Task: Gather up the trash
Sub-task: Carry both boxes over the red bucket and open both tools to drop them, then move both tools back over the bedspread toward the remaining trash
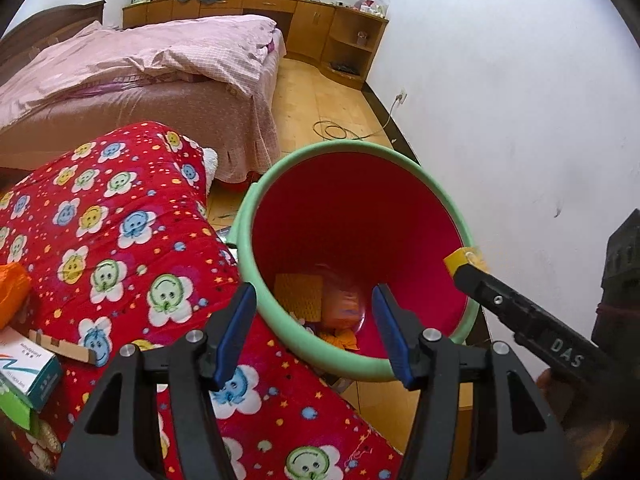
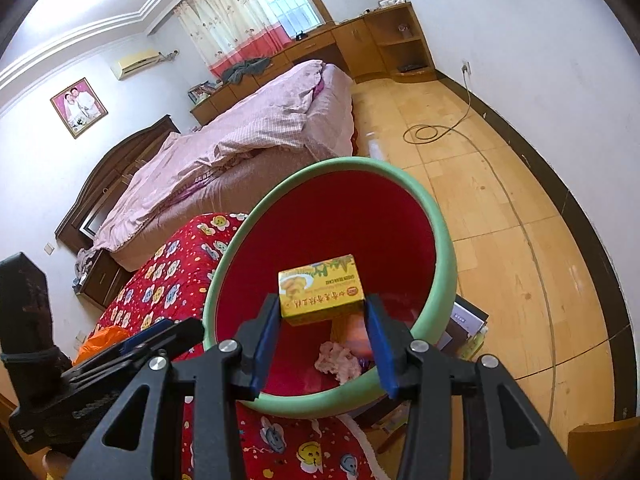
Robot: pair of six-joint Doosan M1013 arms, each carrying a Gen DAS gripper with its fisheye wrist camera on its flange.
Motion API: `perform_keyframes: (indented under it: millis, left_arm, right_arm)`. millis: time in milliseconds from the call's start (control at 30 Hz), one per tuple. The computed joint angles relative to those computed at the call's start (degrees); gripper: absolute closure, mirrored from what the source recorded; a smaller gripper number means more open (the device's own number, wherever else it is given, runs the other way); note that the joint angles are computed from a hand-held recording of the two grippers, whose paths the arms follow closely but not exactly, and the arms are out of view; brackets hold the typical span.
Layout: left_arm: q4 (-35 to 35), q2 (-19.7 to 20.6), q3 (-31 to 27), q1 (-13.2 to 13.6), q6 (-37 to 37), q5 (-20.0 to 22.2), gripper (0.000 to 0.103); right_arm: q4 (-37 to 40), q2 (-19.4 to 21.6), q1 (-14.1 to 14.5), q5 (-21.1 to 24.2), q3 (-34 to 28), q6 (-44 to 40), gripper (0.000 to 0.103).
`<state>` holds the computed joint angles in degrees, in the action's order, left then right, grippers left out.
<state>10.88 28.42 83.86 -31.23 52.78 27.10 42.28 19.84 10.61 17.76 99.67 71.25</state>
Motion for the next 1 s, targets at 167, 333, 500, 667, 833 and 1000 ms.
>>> perform_keyframes:
  millis: [167,333,500,667,833,1000]
  left_arm:
    - [1.0,-1.5,1.8,0.2,-2.6,-0.8,0.043]
    - [2.8,-3.3,3.8,0.3,-5.5,-1.7,0.043]
    - [6.3,-5.7,6.7,0.3,-9.8,-2.7,0.043]
    - [10.9,-8.2,9.7,0.5,-15.5,-2.9,0.043]
    - [18.6,-10.7,12.6,0.6,-23.9,-1.6,0.043]
    - [24.3,-12.8,15.2,1.0,-31.6,0.0,0.043]
  right_arm:
    - [-1.9,0.1,0.4,0.5,-0.1,1.5,0.050]
    - [-0.1,-0.6,0.7,0.3,0.4,-0.4,0.049]
    - [1.8,-1.8,1.2,-0.4,1.2,-2.4,0.046]
    - [2.8,-2.7,2.2,-0.6,1.8,-3.7,0.042]
    - [3.6,-3.2,3.5,0.1,1.8,-4.9,0.041]
    - [4.6,-3.4,4.8,0.5,1.7,-6.8,0.040]
